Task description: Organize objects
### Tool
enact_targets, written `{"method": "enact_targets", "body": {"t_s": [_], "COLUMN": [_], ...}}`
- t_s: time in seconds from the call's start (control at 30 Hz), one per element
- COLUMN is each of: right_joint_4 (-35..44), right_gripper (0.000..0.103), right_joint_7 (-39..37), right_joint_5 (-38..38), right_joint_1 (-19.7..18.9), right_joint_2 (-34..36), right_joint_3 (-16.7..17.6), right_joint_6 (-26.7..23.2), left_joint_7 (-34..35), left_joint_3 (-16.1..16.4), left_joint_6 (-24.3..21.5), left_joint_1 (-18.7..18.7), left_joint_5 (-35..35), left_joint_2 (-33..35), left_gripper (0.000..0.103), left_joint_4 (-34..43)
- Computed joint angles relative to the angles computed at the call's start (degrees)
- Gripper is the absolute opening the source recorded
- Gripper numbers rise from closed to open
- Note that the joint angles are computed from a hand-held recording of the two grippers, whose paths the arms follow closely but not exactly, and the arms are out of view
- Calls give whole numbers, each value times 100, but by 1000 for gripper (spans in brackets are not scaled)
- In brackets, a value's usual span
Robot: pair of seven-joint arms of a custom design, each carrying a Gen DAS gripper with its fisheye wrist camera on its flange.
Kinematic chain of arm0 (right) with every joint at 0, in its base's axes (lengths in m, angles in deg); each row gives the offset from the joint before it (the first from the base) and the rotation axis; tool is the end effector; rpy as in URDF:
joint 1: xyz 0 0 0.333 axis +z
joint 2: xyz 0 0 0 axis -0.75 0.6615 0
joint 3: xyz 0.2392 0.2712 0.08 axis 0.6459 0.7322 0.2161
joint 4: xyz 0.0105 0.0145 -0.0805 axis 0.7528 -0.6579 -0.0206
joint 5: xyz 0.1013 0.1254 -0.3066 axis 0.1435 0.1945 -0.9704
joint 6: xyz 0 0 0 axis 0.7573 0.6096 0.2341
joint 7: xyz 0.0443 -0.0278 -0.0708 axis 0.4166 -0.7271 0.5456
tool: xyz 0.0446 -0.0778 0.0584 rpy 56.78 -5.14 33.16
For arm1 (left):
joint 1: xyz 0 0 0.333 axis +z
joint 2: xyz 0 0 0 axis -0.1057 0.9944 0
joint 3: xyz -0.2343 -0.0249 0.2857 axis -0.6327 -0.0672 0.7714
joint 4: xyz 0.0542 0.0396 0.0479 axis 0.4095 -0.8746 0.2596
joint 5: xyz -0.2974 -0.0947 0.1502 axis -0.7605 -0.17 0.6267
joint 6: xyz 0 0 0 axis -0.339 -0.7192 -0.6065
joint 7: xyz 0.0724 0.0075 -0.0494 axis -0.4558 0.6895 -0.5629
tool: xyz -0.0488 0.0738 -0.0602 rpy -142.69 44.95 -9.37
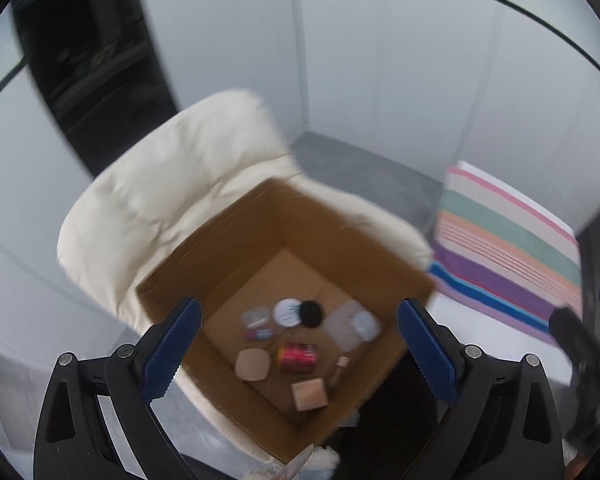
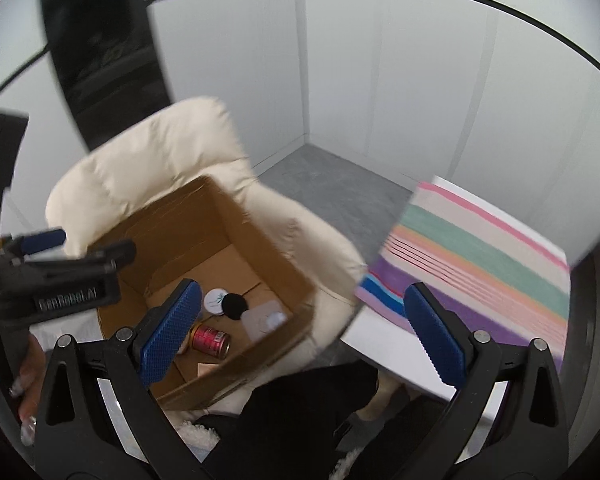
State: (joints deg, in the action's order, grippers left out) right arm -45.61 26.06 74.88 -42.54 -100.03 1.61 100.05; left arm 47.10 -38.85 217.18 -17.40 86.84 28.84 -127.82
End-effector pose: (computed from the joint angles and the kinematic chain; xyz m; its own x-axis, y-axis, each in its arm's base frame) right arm 0.4082 0.0706 0.6352 -0.0232 -0.9972 -0.0717 -0.7556 0.0645 -0.6519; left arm 0.4364 -0.2237 0.6554 -0.1159 -0.9903 -0.0760 -0.8255 0.1387 -0.5471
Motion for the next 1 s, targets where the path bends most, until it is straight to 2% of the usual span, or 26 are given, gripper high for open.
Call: {"method": "enact_targets", "body": {"t_s": [0.07, 0.2, 0.27, 0.37, 0.43, 0.77, 0.9, 1.0], "right_joint_4": [24, 207, 374, 570, 659, 694, 658, 619], "right_gripper": [103, 103, 102, 102, 102, 102, 102, 102], "right_joint_7": [449, 1002, 888, 1089, 1204, 1363, 1367, 1357], "right_joint_5": [-124, -105, 45, -169, -319, -480, -438, -441], "right_joint_1": [-321, -610, -532, -755, -847, -885, -840, -819], "right_joint_2": [-325, -846, -1026, -1316, -1504, -2197, -2335, -2434], "right_joint_3": [85, 4, -170, -61, -2, 9, -10, 10], "right_joint_6": [-417, -1402, -1967, -2676, -3028, -3754, -3861, -3860], "left_joint_7": [414, 894, 963, 1070, 1194, 1321, 1269, 1310], "left_joint_3": [-36, -133, -244, -404, -428, -501, -559, -525], "left_joint_6": [-173, -578, -1067, -1918, -2139, -2467, -2469, -2485], "left_joint_1": [-189, -433, -518, -673, -779, -956, -915, -931], "left_joint_5": [-261, -655, -695, -665, -744, -775, -635, -786], "left_joint_2": [-65, -150, -99, 18, 12, -360, -508, -573], "left_gripper": [99, 99, 99, 99, 99, 99, 99, 99], "left_joint_4": [214, 660, 1041, 1649, 1804, 1677, 1555, 1529]}}
